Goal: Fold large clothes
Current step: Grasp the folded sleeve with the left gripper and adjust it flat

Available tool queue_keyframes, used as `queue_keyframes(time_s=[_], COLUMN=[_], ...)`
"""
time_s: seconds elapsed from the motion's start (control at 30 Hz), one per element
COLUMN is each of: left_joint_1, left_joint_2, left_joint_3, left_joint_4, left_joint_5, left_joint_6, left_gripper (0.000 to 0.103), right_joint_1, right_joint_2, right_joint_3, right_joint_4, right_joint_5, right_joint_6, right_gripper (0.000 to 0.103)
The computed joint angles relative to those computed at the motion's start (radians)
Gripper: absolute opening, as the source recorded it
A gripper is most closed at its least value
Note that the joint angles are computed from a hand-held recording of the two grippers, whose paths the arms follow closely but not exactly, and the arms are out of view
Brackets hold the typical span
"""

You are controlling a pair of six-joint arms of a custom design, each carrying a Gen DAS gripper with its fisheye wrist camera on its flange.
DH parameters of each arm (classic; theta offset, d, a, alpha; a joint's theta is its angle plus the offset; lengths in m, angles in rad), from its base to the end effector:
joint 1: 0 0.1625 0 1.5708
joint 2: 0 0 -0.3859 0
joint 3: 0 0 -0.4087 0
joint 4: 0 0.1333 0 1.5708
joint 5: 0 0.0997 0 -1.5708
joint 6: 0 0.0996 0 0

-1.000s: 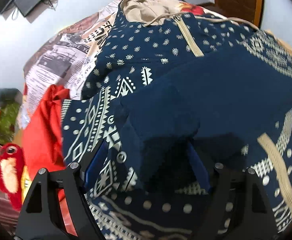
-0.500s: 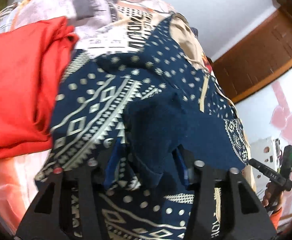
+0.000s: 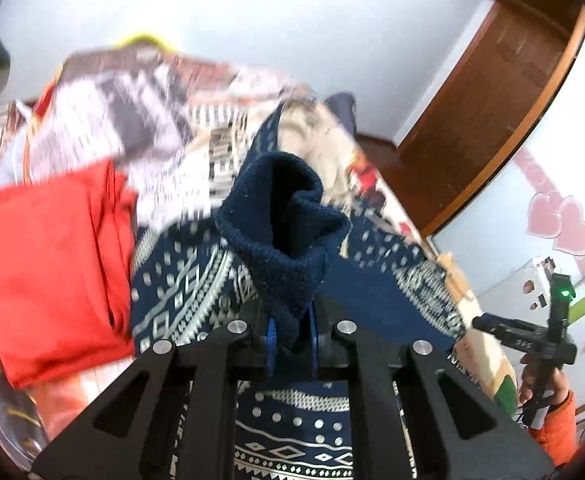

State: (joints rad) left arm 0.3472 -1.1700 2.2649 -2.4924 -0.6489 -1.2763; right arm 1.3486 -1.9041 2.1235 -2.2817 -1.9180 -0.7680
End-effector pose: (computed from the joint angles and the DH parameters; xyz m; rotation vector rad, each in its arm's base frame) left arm -0.3279 -0.3448 0.0781 0.0416 2.4785 -1.0993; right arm 0.0078 -0.4167 0.4027 0.5875 -2.5211 0.3553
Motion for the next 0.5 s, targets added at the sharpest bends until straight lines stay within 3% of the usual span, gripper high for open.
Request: queue_keyframes(time_s=[0.17,0.3,0.43,0.5], left_joint_1=[-0.008,0.023,0.05,0.049], left_joint_2=[-0.063,-0.076,-0.058,-0.056], left_joint_3=[0.04,0.053,0.063,0.08], left_joint_4=[0.143,0.326,0.419,0.428], left_joint_5=[0.003,-0.093,-0.17,-0.193], left_joint_6=[-0.125,-0.265,-0.32,-0.34], left_gripper=[0.012,0.012,0.014,0.025], right_joint_1=[0.016,0.021,0.019,0.019], right_joint_2=[0.01,0.034,0.054,0.053], right_joint_3=[0.007,0.039,0.067,0.087], right_joint_4=[-0.002,-0.034,-0.068,-0.106], right_joint_5=[0.0,-0.053,-0.101,-0.112], right_joint_6=[0.022,0.009,-0.002,-0.029], right_gripper=[0.048,0.048,0.048,0.048])
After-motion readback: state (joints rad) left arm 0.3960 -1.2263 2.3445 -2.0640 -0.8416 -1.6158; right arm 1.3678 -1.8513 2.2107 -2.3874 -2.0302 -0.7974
